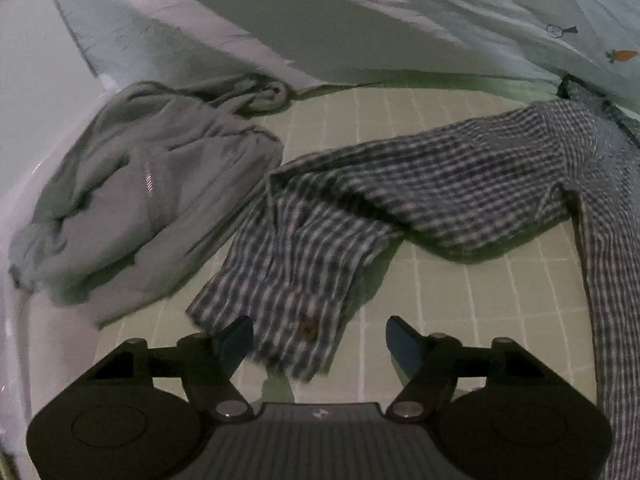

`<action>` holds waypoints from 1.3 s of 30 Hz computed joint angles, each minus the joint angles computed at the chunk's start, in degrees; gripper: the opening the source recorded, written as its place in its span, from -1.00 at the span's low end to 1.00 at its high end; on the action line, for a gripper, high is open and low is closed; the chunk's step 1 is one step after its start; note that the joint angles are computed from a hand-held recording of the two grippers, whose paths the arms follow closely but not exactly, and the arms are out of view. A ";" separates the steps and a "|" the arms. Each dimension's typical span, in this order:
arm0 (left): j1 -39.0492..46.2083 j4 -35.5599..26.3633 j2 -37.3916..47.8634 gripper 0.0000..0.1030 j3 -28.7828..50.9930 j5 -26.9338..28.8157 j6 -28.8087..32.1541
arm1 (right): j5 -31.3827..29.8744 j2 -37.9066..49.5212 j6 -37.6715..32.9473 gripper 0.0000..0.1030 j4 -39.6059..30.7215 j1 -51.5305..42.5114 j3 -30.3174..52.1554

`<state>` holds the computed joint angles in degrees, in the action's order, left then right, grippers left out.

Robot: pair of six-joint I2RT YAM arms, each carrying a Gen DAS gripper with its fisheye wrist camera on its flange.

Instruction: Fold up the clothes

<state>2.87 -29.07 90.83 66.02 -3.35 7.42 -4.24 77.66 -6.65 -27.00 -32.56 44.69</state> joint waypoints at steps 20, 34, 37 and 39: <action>9.21 0.74 -5.91 -0.93 -5.56 -2.63 -2.03 | 0.84 1.08 1.77 1.00 3.01 2.46 -0.41; 1.48 -7.23 -18.04 -0.01 -10.18 -3.71 -14.83 | -3.58 -1.34 -3.98 1.00 6.49 -0.03 -3.97; -4.97 -7.93 -19.76 0.43 -10.49 -6.09 -17.94 | -5.90 -1.12 -7.25 1.00 6.01 -1.37 -3.70; -9.23 -8.26 -20.54 0.47 -10.59 -7.57 -20.30 | -7.52 -1.06 -9.57 1.00 5.68 -2.36 -3.62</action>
